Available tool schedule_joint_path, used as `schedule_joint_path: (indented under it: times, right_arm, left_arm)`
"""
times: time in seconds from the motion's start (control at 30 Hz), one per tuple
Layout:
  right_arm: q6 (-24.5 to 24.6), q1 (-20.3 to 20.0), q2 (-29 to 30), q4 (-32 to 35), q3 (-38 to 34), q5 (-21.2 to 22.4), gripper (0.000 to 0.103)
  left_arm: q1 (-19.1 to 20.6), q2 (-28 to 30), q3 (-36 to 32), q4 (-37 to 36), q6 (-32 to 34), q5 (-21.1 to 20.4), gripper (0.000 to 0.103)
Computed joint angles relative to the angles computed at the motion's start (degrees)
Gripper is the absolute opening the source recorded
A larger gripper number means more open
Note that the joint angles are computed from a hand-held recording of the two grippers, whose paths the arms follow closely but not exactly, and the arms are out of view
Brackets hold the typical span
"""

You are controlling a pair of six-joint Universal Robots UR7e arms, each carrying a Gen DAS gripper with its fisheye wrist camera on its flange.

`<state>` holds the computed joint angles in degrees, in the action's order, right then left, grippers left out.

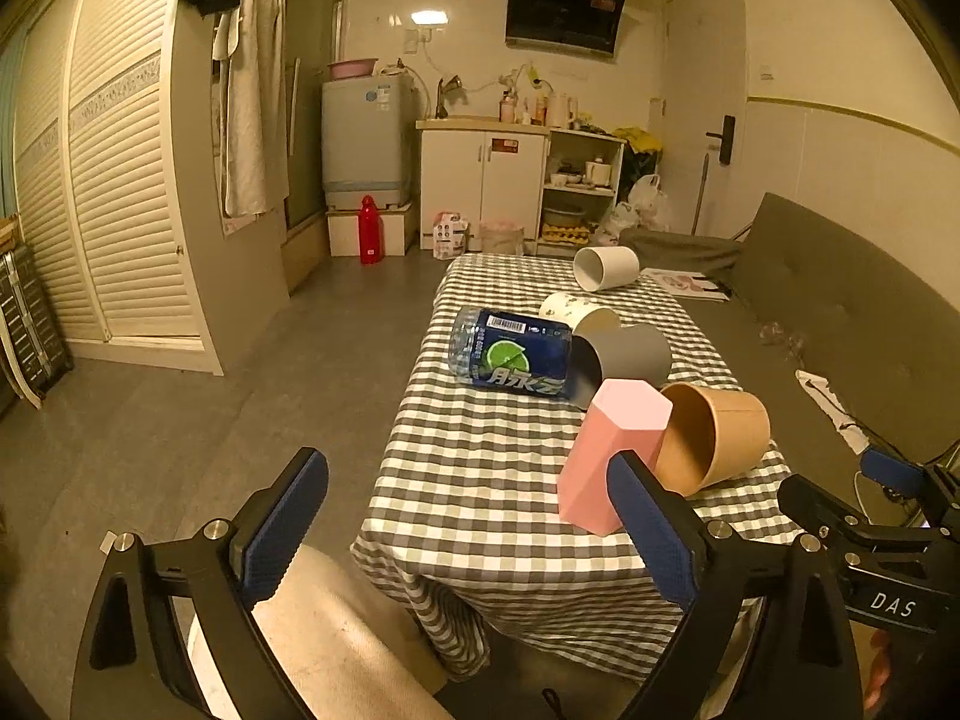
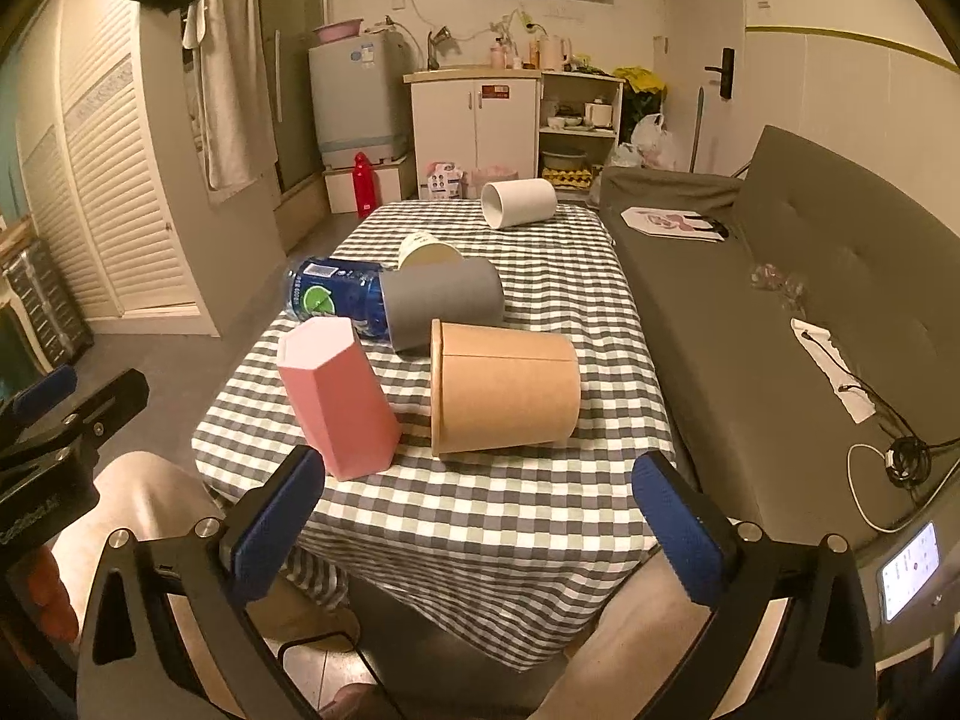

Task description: Flip cup upside down

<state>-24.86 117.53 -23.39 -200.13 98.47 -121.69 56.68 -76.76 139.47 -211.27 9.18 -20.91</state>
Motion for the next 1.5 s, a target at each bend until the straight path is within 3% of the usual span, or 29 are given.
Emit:
schedule_joint_path:
  times: [1.5]
  right_arm:
    - [-0.12, 0.36, 0.07, -0.09, -0.19, -1.33, 0.103]
  left_arm:
    - [-0.10, 0.54, 0.04, -1.53, 0.71, 1.12, 0.097]
